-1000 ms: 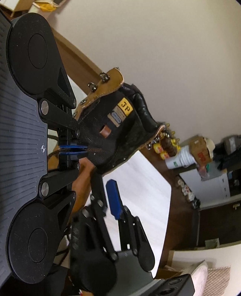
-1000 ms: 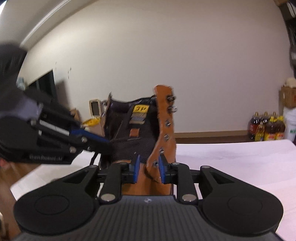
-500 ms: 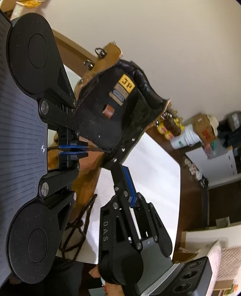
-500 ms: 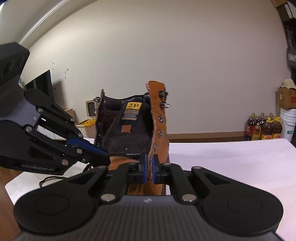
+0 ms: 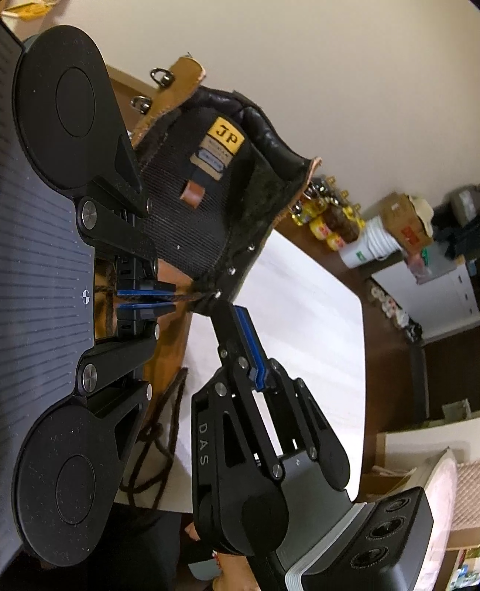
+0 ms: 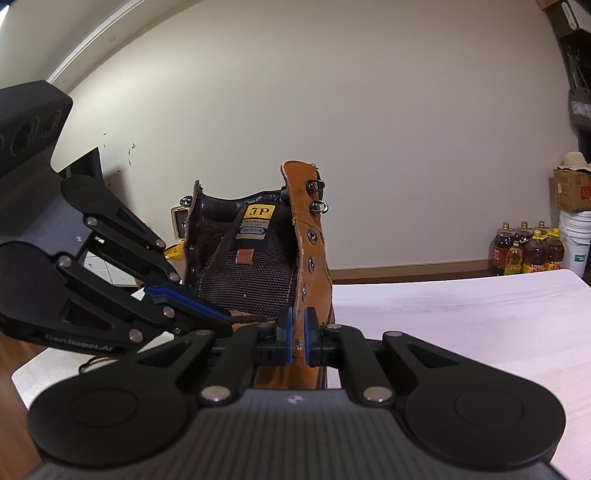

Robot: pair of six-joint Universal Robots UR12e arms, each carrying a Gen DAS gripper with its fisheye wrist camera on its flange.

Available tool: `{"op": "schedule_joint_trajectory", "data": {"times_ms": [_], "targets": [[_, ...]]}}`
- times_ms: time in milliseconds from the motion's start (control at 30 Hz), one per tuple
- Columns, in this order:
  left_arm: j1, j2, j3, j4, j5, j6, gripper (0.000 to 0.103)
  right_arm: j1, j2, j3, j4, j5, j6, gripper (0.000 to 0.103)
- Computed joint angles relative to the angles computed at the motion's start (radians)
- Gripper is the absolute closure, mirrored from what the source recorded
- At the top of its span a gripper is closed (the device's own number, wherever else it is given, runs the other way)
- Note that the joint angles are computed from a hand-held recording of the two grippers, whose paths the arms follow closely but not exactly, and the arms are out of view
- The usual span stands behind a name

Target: Lace up shoes with both hands

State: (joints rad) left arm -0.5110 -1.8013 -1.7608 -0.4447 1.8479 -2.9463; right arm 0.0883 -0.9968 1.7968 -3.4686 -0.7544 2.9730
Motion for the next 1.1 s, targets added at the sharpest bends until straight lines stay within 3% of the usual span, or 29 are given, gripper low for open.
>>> {"op": "schedule_joint_trajectory", "data": {"times_ms": [833, 1100], "targets": [[0.022, 0.006, -0.009, 0.02, -0.075, 0.025, 0.099, -0.003, 0.004, -0.002, 0.001, 0.01, 0.005, 0.095], [0.024, -0.003, 0.002, 0.002, -0.059, 0.033, 0.099, -0.004, 0.004, 0.001, -0.003, 0.008, 0.01, 0.095]]}}
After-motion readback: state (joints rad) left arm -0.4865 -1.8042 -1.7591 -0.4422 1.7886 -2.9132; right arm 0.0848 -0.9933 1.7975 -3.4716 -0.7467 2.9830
